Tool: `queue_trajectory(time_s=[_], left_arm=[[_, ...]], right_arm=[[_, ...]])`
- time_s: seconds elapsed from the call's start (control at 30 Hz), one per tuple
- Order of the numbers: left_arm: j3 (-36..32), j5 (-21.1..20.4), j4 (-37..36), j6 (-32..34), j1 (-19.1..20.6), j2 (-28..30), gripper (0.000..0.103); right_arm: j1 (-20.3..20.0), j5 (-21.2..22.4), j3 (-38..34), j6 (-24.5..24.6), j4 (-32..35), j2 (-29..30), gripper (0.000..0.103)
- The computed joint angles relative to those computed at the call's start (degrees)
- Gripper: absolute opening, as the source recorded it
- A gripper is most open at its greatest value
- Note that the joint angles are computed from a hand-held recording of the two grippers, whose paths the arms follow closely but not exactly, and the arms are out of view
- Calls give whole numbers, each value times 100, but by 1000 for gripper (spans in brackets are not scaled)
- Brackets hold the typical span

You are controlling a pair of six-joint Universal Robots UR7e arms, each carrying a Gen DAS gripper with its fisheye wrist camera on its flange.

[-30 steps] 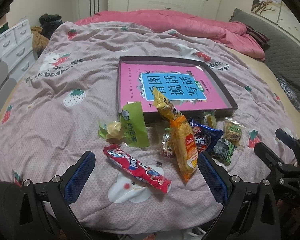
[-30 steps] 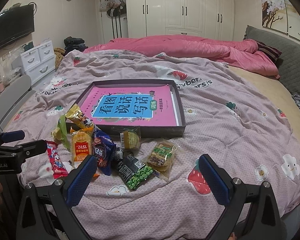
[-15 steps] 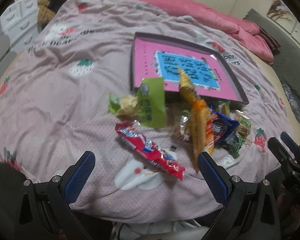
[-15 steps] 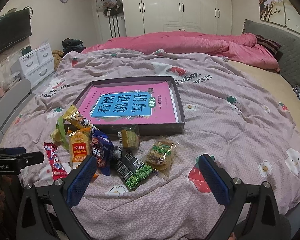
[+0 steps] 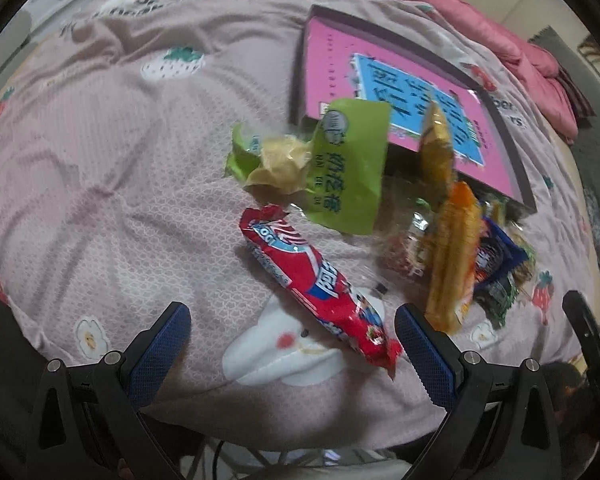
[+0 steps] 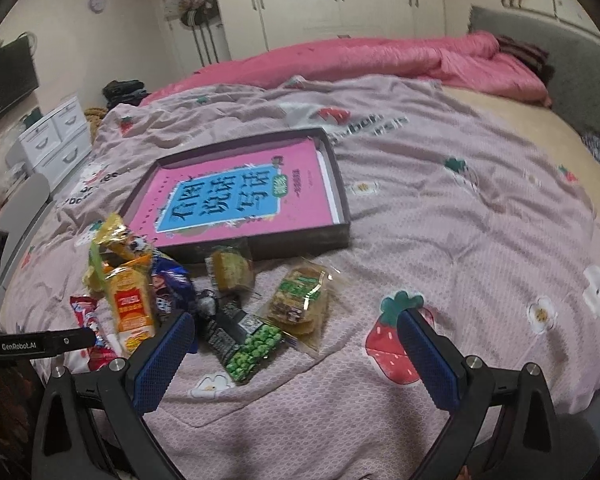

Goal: Organize snacks
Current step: 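Grasp the red candy bar with the left gripper while the right gripper grasps the pastry packet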

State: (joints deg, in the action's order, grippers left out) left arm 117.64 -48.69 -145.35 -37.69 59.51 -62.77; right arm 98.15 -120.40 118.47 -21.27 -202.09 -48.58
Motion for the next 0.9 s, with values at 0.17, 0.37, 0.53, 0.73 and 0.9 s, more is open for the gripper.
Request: queue_trajectory(time_s=[0.17, 0.37, 0.53, 0.73, 0.9], left_arm=[[-67, 180, -210, 96, 39, 108, 101], [-201, 307, -221, 232, 54, 259, 89], [-265, 375, -253, 317, 76, 350, 79], [-274, 225, -433, 430, 122, 399, 66], [-297, 222, -400, 337, 171, 399, 44]], right_arm=[[-164, -66, -247, 522, 512, 45, 102], [-99, -562, -672, 281, 537, 464, 98], [-15, -904, -1003, -245, 374, 835, 87], [-18, -999, -1171, -488, 475, 985, 65], [-64, -779, -1072, -540, 428, 876, 56]])
